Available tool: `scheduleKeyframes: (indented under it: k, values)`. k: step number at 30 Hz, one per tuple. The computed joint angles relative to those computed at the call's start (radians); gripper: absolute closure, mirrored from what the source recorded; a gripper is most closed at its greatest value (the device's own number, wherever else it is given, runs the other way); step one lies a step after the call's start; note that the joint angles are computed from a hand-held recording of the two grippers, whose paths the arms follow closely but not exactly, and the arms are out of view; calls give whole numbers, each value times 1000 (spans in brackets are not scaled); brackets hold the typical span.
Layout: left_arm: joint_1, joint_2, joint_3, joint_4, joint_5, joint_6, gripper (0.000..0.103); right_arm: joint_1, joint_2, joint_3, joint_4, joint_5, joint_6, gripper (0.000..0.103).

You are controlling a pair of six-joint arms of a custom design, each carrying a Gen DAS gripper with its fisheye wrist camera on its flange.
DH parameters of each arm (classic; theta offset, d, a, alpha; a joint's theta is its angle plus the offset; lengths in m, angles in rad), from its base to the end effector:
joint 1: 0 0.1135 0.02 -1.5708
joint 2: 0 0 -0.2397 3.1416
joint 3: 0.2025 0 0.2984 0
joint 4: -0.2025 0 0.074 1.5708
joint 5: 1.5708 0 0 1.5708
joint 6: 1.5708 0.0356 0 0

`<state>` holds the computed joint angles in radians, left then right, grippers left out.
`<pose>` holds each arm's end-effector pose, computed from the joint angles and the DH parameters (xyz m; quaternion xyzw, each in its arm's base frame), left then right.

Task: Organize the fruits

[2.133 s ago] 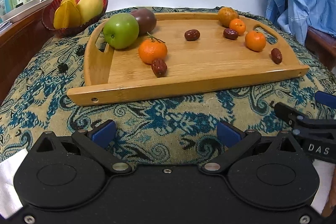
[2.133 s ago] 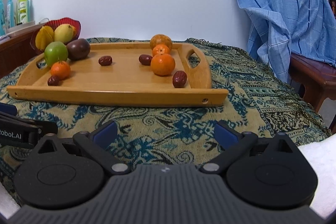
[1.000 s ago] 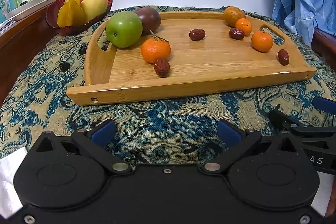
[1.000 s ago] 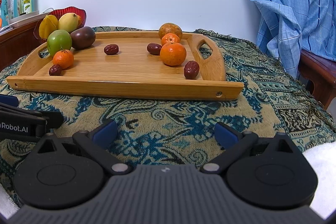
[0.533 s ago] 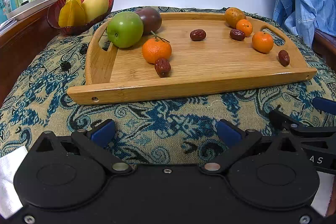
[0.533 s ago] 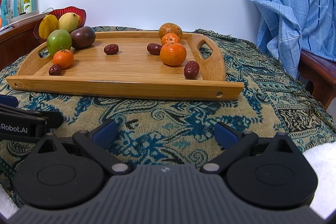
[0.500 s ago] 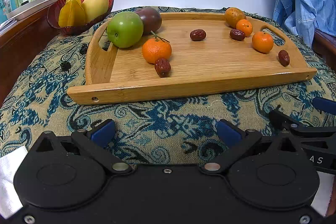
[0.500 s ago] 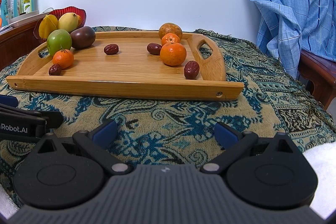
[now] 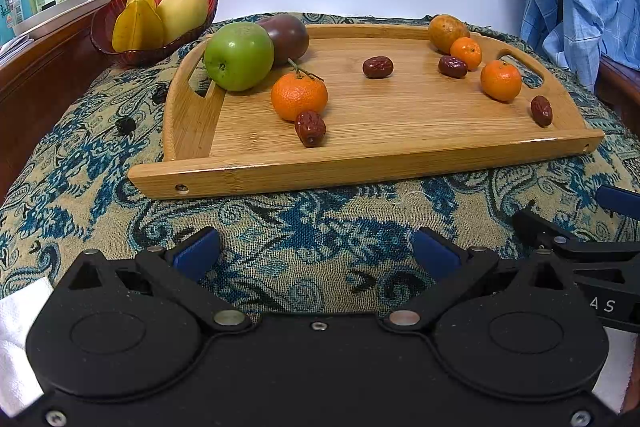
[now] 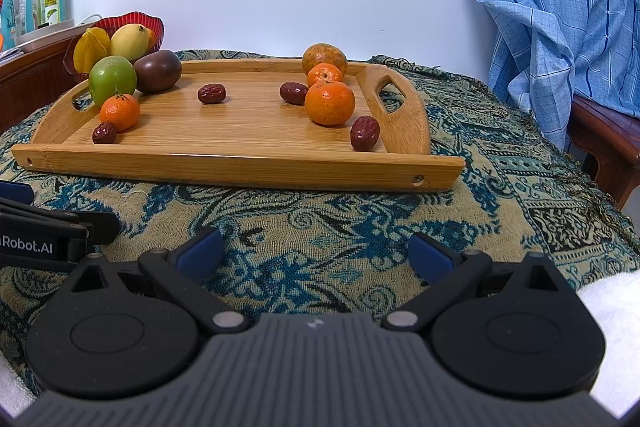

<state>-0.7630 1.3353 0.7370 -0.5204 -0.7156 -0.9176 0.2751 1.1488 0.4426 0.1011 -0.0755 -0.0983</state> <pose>0.2210 -0.1790 0.1408 -0.1487 0.9041 0.0714 0.3943 0.2622 0.0768 0.1259 -0.1815 0.8664 0.0743 0.4592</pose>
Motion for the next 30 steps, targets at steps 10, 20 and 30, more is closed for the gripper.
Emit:
scheduleKeyframes:
  k: [10, 20, 30]
  values:
    - [0, 1, 1, -1, -3, -2, 0, 5, 6, 4, -1, 13, -1, 0]
    - [-1, 0, 0, -2, -4, -3, 0, 5, 9, 4, 2, 13, -2, 0]
    - [-1, 0, -1, -2, -4, -4, 0, 4, 10, 3, 4, 13, -3, 0]
